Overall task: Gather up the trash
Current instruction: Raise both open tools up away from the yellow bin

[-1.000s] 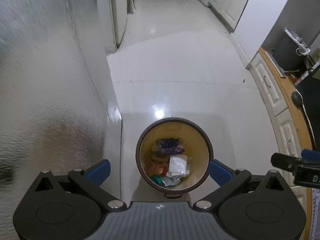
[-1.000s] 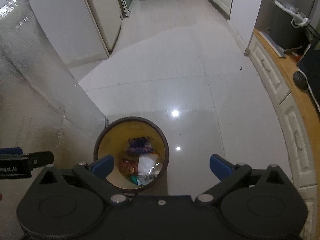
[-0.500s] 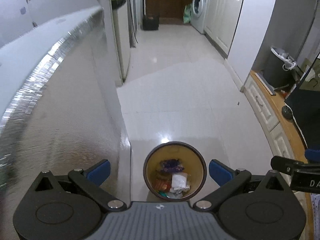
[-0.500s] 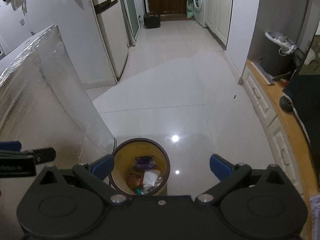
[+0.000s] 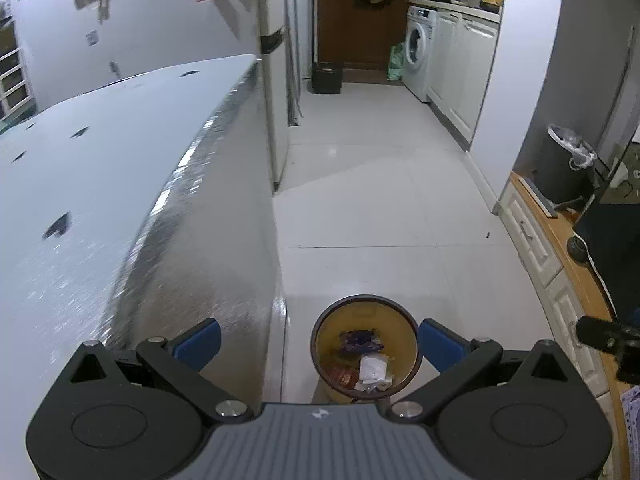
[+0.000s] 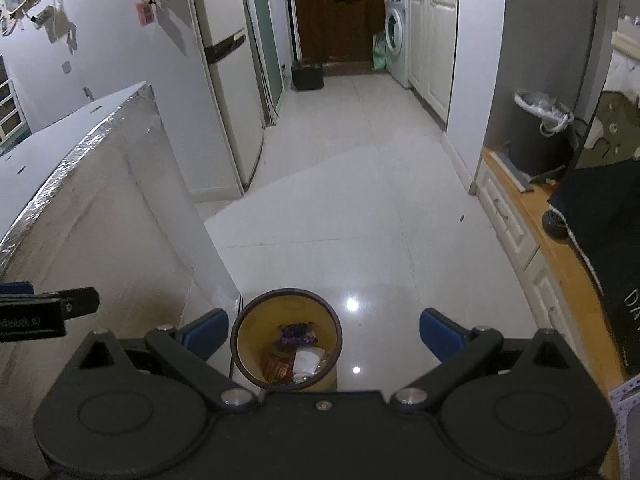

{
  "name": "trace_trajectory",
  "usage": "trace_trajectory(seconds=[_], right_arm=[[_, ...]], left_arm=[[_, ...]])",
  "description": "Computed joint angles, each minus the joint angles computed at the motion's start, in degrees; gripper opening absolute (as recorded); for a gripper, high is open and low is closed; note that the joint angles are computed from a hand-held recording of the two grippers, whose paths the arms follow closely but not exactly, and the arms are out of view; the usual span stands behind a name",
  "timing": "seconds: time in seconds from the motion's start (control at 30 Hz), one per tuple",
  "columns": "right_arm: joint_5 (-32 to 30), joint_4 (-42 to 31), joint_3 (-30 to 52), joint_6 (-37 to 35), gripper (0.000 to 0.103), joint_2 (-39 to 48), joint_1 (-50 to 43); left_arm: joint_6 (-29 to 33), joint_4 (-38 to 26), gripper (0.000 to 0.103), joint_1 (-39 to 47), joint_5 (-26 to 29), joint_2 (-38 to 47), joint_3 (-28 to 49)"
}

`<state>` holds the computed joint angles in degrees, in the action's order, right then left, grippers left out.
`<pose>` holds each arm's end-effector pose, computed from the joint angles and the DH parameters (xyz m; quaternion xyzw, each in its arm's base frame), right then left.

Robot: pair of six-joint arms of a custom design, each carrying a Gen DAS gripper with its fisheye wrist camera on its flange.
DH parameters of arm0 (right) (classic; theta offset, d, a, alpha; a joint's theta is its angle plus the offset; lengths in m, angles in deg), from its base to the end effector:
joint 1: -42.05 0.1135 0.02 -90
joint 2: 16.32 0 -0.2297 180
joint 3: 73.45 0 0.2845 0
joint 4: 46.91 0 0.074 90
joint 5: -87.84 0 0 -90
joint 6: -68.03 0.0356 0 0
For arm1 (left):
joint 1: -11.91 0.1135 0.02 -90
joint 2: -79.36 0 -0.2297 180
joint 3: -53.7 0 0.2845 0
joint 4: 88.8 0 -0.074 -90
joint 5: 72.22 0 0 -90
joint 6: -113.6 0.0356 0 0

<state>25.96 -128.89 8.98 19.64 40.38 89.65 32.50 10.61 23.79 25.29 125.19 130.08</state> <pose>0.1531 0.1428 0.3414 0.0219 0.9307 0.0322 0.3637 0.1724 0.0315 0.3391 -0.0020 0.9381 0.0010 0.3465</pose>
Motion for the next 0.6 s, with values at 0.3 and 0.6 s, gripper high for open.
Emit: trace_trajectory(seconds=[0.3, 0.6], right_arm=[[8.7, -8.9, 6.0, 8.4, 0.103, 0.9, 11.0], [14.6, -19.8, 11.3, 21.5, 0.103, 3.6, 23.1]], left_arm=[[10.2, -7.9, 0.103, 14.8, 9.8, -4.7, 4.0], [25.3, -17.1, 0.103, 34.2, 23.3, -6.8, 7.8]])
